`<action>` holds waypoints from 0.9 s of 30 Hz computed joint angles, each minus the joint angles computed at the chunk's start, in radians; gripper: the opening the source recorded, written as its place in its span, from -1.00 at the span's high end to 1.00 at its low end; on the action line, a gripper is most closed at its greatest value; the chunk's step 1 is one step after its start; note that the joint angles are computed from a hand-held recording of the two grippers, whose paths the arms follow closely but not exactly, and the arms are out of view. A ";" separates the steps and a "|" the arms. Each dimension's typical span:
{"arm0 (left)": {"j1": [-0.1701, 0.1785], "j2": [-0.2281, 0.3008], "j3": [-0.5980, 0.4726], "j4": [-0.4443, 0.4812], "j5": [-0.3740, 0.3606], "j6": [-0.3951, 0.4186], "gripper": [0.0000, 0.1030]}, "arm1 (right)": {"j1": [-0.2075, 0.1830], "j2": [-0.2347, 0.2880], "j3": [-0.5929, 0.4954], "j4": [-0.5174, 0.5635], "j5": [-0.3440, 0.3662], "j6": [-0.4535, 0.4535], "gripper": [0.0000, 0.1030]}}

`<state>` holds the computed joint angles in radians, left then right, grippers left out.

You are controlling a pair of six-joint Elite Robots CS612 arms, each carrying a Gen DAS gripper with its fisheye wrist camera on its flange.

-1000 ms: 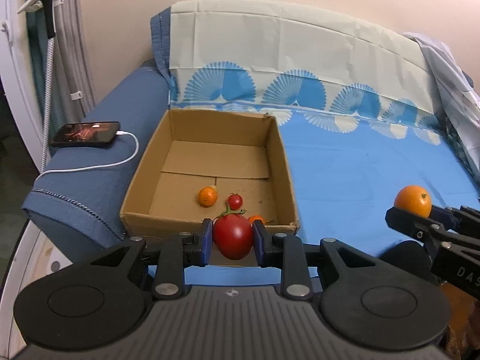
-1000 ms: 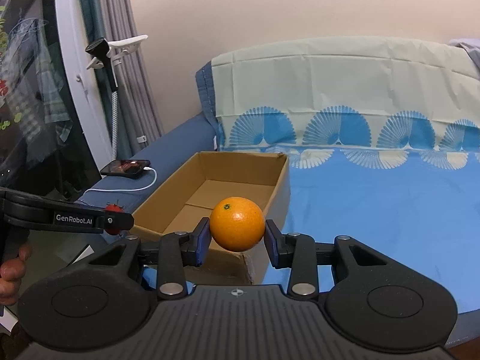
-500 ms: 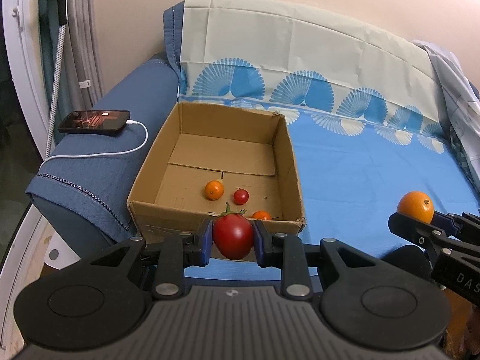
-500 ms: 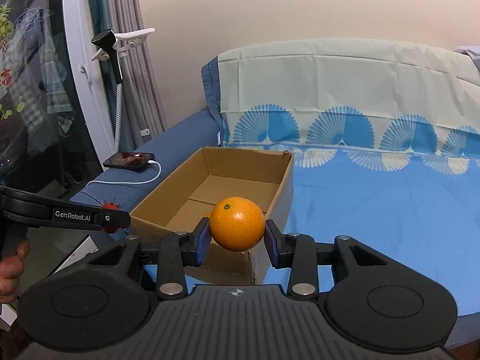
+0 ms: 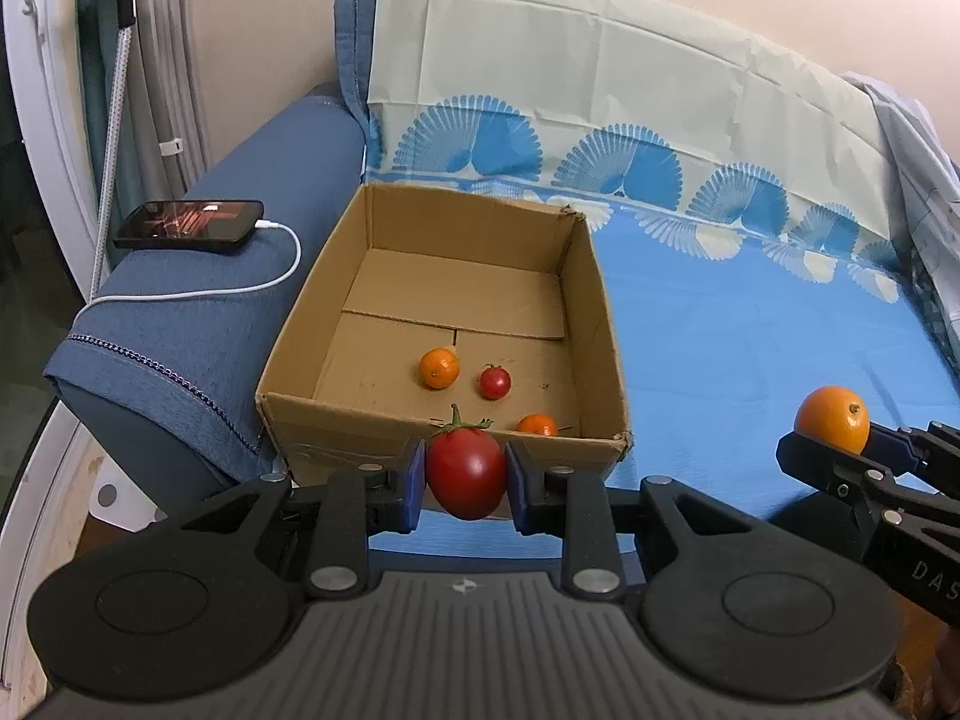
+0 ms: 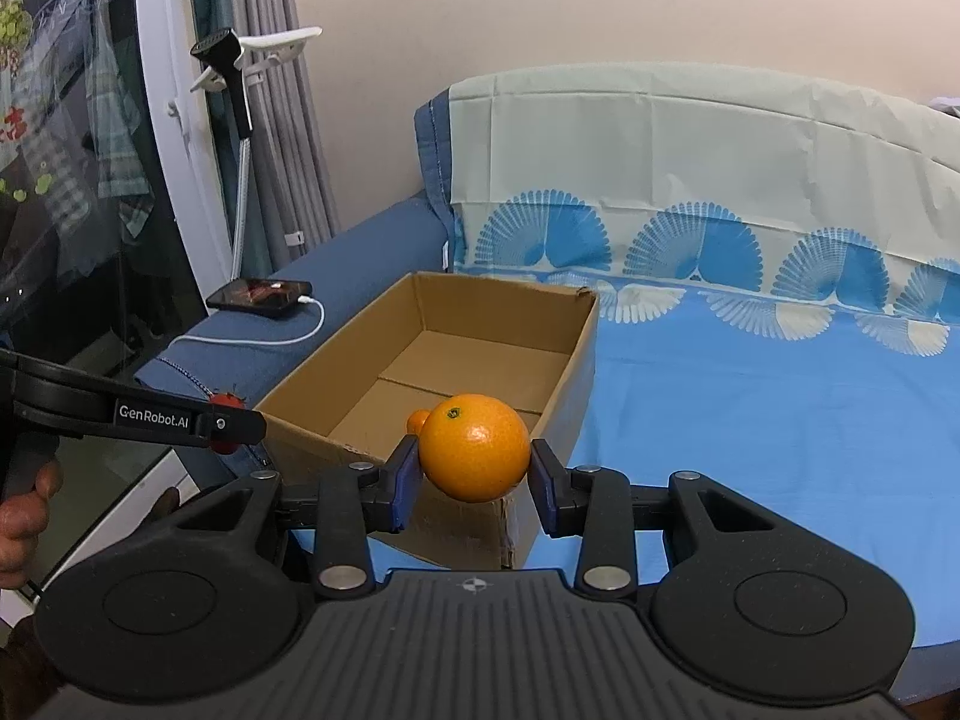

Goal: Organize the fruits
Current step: 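Carry the red tomato and mandarin over the cardboard box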

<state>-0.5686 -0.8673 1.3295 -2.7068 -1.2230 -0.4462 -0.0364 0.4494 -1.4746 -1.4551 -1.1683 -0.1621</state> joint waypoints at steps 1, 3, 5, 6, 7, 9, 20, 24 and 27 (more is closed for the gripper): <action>0.002 0.003 -0.004 0.004 -0.001 -0.002 0.40 | 0.001 -0.003 0.007 0.001 -0.001 -0.006 0.23; 0.007 0.010 -0.017 0.021 -0.007 -0.007 0.40 | 0.006 -0.010 0.024 0.000 -0.009 -0.016 0.23; 0.013 0.020 -0.033 0.038 -0.011 -0.010 0.40 | 0.010 -0.016 0.039 0.001 -0.012 -0.024 0.23; 0.015 0.024 -0.042 0.046 -0.011 -0.011 0.40 | 0.014 -0.020 0.049 0.000 -0.015 -0.025 0.23; 0.018 0.029 -0.050 0.054 -0.012 -0.012 0.40 | 0.016 -0.024 0.059 0.001 -0.015 -0.028 0.23; 0.025 0.039 -0.067 0.068 -0.015 -0.011 0.40 | 0.021 -0.032 0.080 0.000 -0.014 -0.030 0.23; 0.064 0.123 -0.219 0.176 -0.003 0.015 0.40 | 0.048 -0.086 0.235 -0.026 -0.002 -0.044 0.23; 0.081 0.170 -0.304 0.234 -0.008 0.023 0.40 | 0.060 -0.110 0.311 -0.068 -0.007 -0.061 0.23; 0.091 0.209 -0.371 0.277 -0.016 0.023 0.40 | 0.066 -0.130 0.374 -0.100 -0.010 -0.074 0.23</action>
